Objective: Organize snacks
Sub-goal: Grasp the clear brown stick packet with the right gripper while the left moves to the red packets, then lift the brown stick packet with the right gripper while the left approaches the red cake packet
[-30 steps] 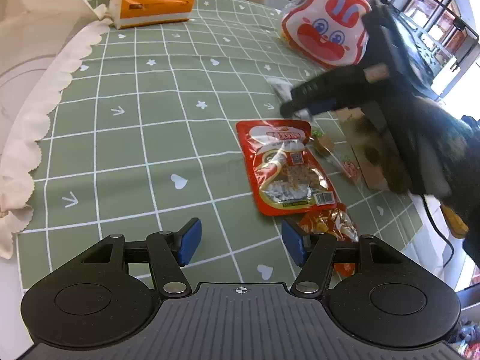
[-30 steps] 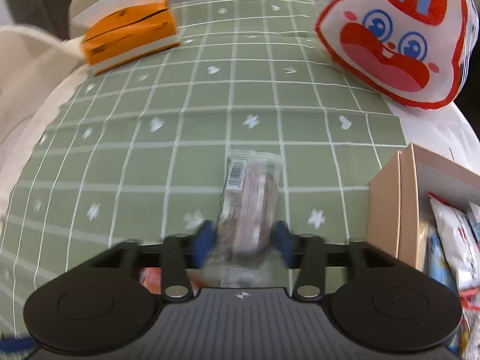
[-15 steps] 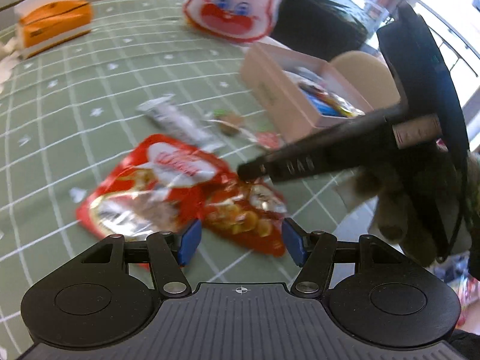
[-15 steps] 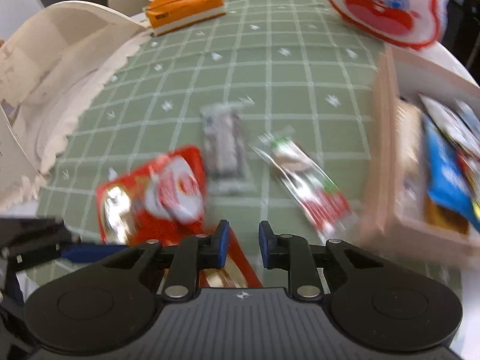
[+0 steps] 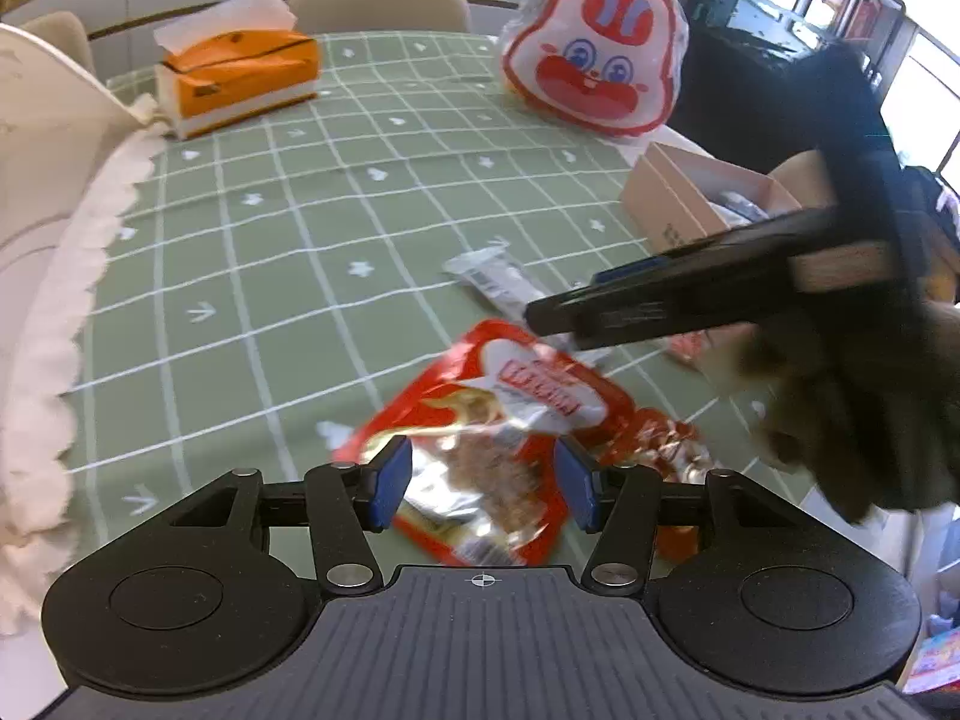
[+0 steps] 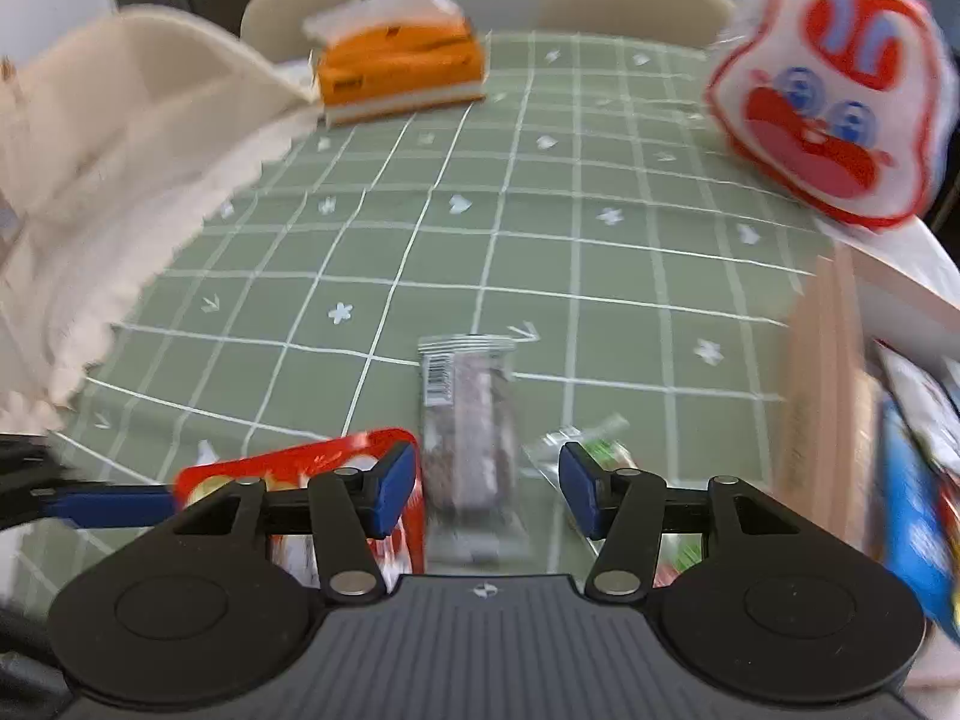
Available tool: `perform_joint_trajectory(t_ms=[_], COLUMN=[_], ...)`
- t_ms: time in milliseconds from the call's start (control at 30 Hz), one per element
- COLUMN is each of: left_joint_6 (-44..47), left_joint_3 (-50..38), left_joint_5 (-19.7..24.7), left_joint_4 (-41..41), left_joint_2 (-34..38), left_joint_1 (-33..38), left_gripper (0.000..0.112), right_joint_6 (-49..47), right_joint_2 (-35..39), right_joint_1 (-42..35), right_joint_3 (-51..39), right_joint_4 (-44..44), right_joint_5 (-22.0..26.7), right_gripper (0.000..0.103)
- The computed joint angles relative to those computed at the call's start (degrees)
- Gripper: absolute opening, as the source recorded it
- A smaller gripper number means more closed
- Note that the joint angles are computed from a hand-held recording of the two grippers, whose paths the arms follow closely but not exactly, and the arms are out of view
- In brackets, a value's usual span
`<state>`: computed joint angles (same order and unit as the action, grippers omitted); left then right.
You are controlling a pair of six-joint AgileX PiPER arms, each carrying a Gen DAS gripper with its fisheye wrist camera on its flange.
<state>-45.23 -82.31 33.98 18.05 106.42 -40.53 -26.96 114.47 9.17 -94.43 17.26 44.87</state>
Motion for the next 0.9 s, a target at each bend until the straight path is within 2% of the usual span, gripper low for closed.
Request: perform_joint_trajectory(t_ms=[67,133,167,300,433,567,633,733,800,900], left_joint_6=[-0.5,0.9,2.2,8.9,16.1,17.5,18.1,17.9,17.5,16.2], left_joint_3=[2.1,4.0,4.5,3.5,1.5,-2.5,-4.3,-5.7,-5.8,-7.7], left_joint_5=[-0.2,-1.9,-2.7,-3.2,-4.1,-2.3,-1.9,-2.2,-2.7,-1.1], left_joint_4=[0.1,-1.9,-3.2,-7.9,-12.2,-11.5,-12.2,-10.8,-8.6,-2.4], left_joint_2=[-2.1,-3.7,-4.0,-2.9,-0.8,2.9,4.7,5.8,5.7,6.9], left_joint_1=[0.0,0.2,0.3,-1.3,-3.8,-6.8,-7.4,-8.6,-9.1,-9.9], left_gripper=[0.058,0.058,0.058,0.058,0.058,0.058,0.058,0.058,0.058,0.058], right_joint_6=[1.9,3.6,3.7,1.4,-2.0,-5.1,-6.3,-6.7,-5.4,0.4], right_joint_2=[2.2,2.8,2.6,-1.3,-8.4,-15.8,-19.7,-24.3,-25.4,-25.4], right_joint_1=[1.7,3.3,3.5,3.3,-0.6,-5.1,-7.4,-10.1,-12.0,-13.5], right_joint_3=[-1.7,-2.8,-2.8,1.0,6.5,13.1,17.8,25.1,28.3,31.9], right_joint_4=[-3.0,-6.2,-6.4,-4.9,1.4,3.5,2.8,-0.6,-2.5,-7.3], right_joint_5=[-1.1,-1.0,-0.5,-1.5,-1.3,0.0,0.1,-2.4,-3.5,-6.0], right_gripper=[0.053,0.038,0.034,0.034,0.034,0.034,0.034,0.034,0.034,0.034])
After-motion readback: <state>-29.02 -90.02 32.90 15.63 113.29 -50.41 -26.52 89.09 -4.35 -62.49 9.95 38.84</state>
